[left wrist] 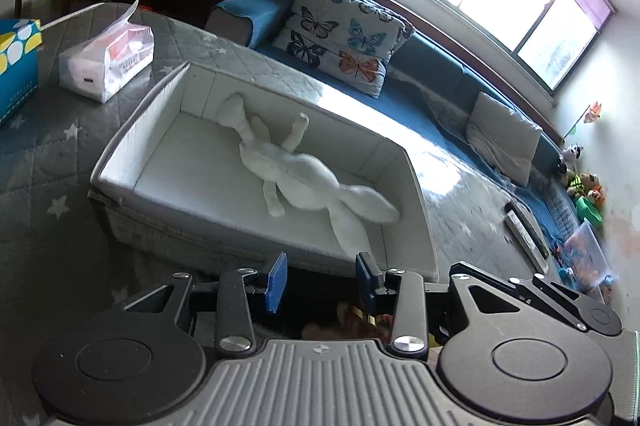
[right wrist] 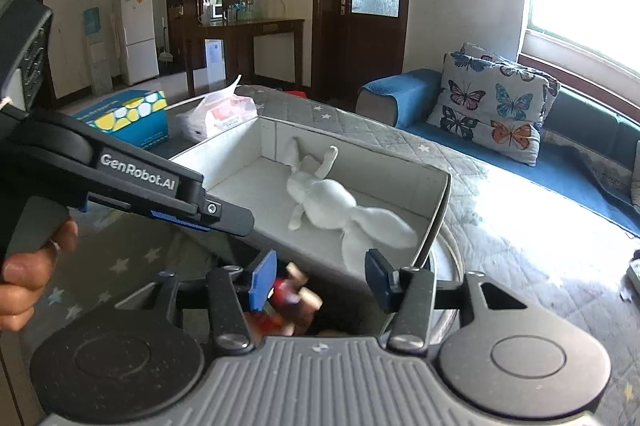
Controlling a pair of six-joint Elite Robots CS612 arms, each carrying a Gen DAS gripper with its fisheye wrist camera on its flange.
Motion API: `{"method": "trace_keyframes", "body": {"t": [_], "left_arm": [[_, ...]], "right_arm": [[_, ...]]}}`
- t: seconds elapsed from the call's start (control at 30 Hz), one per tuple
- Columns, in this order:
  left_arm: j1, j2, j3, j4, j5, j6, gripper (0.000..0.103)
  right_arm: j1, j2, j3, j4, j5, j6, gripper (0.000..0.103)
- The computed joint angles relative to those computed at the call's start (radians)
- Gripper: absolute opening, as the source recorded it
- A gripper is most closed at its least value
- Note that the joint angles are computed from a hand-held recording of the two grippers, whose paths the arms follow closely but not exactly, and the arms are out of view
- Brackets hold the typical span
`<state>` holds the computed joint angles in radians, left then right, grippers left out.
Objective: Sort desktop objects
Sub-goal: 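Move the left gripper back to the cartoon boy doll beside the box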
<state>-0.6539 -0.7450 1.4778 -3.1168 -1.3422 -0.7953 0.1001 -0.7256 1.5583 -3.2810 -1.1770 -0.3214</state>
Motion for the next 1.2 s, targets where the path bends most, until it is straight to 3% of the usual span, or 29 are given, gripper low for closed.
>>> {"method": "trace_keyframes", "body": {"t": [0.3, 0.37, 0.83, 1.07, 1.2], "left_arm": [[-0.019, -0.024, 0.069, -0.018, -0.009, 0.015, 0.040], [-0.020, -0.026, 0.079, -0.016, -0.017, 0.005, 0.040], [-0.024, -0.023, 0.107, -0.022, -0.101, -0.011, 0.040], [-0.014, -0.013, 0.103, -0.024, -0.139, -0.067, 0.040], [-0.007, -0.013, 0.101, -0.022, -0.146, -0.089, 0.040]], "right_arm": [[0.001, -0.024, 0.087, -0.037, 0.013, -0.031, 0.062], [0.004, -0.025, 0.094, -0.034, 0.006, -0.047, 0.069], [0.007, -0.023, 0.130, -0.042, 0.016, -0.088, 0.069], [0.010, -0.017, 0.114, -0.028, 0.014, -0.119, 0.070], [0.011, -0.007, 0.092, -0.012, 0.014, -0.140, 0.077]]}}
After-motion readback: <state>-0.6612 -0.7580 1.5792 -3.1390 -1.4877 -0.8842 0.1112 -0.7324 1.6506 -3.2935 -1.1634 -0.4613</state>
